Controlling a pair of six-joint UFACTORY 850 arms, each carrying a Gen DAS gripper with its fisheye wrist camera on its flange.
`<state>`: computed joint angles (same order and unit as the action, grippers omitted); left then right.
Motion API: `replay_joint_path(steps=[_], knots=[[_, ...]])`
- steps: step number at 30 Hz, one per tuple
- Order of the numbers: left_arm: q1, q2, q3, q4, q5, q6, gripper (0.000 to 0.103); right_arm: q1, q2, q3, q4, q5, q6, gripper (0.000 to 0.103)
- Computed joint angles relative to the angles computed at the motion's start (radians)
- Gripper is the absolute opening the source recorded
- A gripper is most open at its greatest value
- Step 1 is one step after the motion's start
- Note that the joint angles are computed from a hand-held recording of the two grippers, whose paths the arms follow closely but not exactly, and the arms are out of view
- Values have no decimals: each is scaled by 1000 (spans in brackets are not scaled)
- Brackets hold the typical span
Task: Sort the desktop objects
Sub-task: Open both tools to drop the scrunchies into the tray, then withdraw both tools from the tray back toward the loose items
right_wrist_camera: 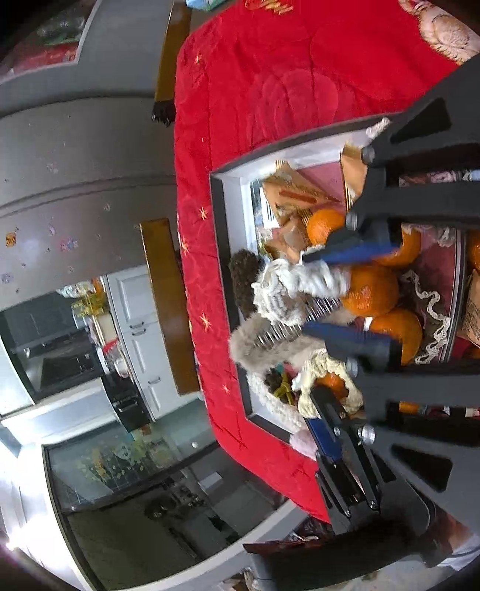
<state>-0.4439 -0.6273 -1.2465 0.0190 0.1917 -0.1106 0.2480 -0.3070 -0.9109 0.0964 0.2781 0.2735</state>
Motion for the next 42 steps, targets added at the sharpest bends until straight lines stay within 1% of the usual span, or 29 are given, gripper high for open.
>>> replay_joint_path(steps=[1, 2, 3, 4, 5, 6, 8, 9, 11, 13, 16, 21, 26, 30, 35, 42], knots=[[2, 3, 2, -10, 1, 6, 38, 4, 7, 6, 56, 6, -50, 47], [0, 7, 6, -58, 8, 52, 55, 6, 15, 10, 81, 9, -72, 58], [-4, 13, 13, -116, 17, 108, 71, 7, 22, 14, 89, 9, -79, 62], [-7, 19, 19, -164, 25, 150, 78, 7, 30, 20, 76, 11, -61, 66], [-10, 25, 26, -213, 33, 194, 89, 6, 35, 23, 55, 11, -37, 71], [-13, 31, 31, -239, 39, 221, 96, 4, 39, 25, 30, 9, -12, 75], [-20, 39, 37, -293, 45, 294, 103, -3, 49, 30, -51, 7, 74, 99], [-20, 37, 33, -304, 42, 309, 103, -7, 53, 36, -95, 17, 125, 103], [-19, 34, 26, -287, 28, 295, 103, -11, 59, 40, -132, 22, 180, 103], [-15, 33, 24, -228, 25, 230, 103, -15, 60, 36, -152, 7, 205, 103], [-15, 36, 26, -215, 29, 222, 103, -12, 60, 39, -84, 8, 146, 103], [-11, 37, 25, -198, 33, 196, 103, -9, 66, 44, -54, 11, 115, 103], [-11, 66, 45, -234, 49, 241, 103, -9, 85, 53, -42, 14, 98, 103], [-6, 122, 87, -210, 83, 215, 103, -4, 118, 62, 0, 12, 48, 103], [7, 237, 170, -147, 127, 134, 103, 17, 199, 103, 122, 37, -67, 103], [14, 429, 334, -169, 191, 189, 103, 57, 356, 196, 325, 73, -260, 103]])
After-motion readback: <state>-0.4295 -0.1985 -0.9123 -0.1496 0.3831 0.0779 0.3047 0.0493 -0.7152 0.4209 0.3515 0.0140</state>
